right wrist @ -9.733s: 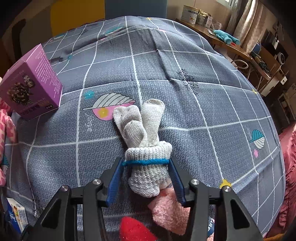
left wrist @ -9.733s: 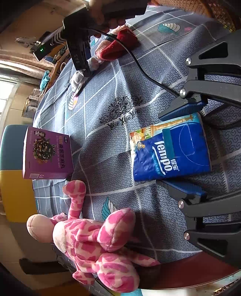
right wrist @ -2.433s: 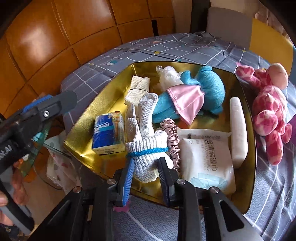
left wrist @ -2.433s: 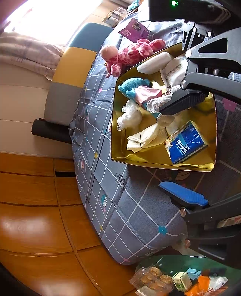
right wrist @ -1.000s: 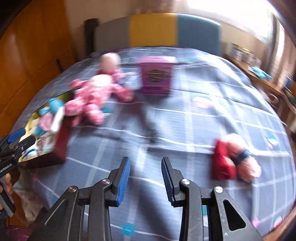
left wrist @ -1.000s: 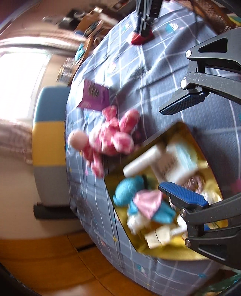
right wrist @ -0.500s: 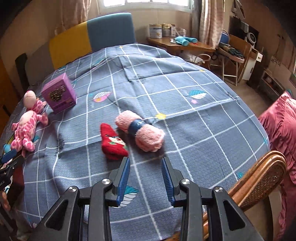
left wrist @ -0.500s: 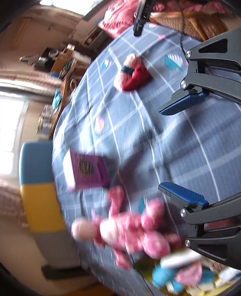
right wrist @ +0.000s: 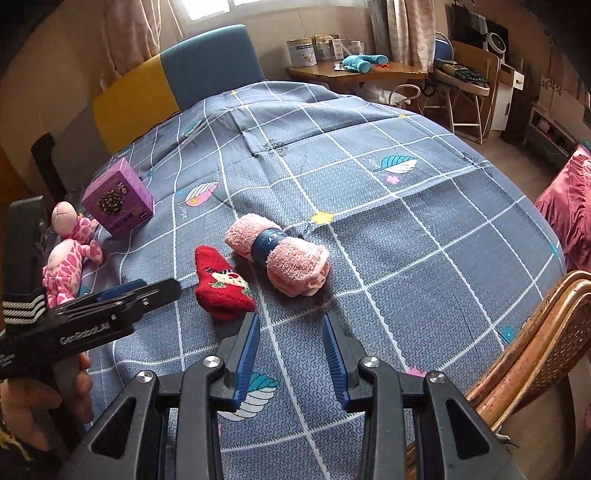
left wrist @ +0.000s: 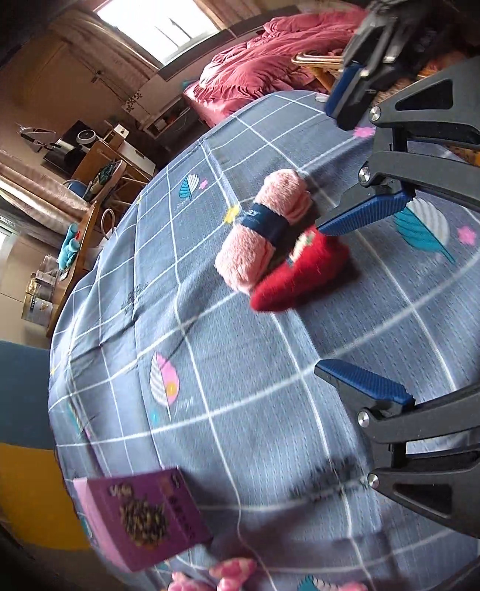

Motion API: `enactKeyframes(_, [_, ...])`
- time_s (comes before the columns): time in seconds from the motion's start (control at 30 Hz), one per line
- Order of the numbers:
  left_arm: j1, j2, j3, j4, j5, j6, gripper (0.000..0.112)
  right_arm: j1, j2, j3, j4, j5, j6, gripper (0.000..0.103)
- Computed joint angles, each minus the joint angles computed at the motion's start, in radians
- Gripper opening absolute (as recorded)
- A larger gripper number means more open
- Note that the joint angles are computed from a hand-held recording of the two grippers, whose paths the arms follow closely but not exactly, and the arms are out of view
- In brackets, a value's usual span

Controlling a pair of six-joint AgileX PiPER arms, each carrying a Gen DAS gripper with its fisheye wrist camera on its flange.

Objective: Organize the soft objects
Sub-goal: 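Grasp the red sock with the left gripper, then grasp the pink towel roll with the right gripper while the left holds the sock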

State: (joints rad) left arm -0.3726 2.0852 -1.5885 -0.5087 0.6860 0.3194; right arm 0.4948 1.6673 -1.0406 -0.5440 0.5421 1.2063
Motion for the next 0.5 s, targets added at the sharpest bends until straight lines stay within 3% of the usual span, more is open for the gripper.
enactKeyframes(0.23, [-0.063,0.173,-0.238,0.079,0.087,-0.136,0.069,-0.033,-0.020,0.042,0.060,-0.080,-0.024,0.035])
enactKeyframes(0.3, [-0.083,0.216,-0.288,0.134,0.105,-0.181,0.037,-0.035,-0.023,0.047,0.063,-0.090,-0.029,0.035])
enactKeyframes(0.37, [-0.073,0.248,-0.311,0.075,0.138,-0.140,0.030,-0.035,-0.023,0.049,0.062,-0.094,-0.031,0.035])
enactKeyframes(0.5, [-0.052,0.161,-0.175,0.011,0.059,-0.020,0.025,-0.039,-0.018,0.042,0.087,-0.097,-0.070,0.035])
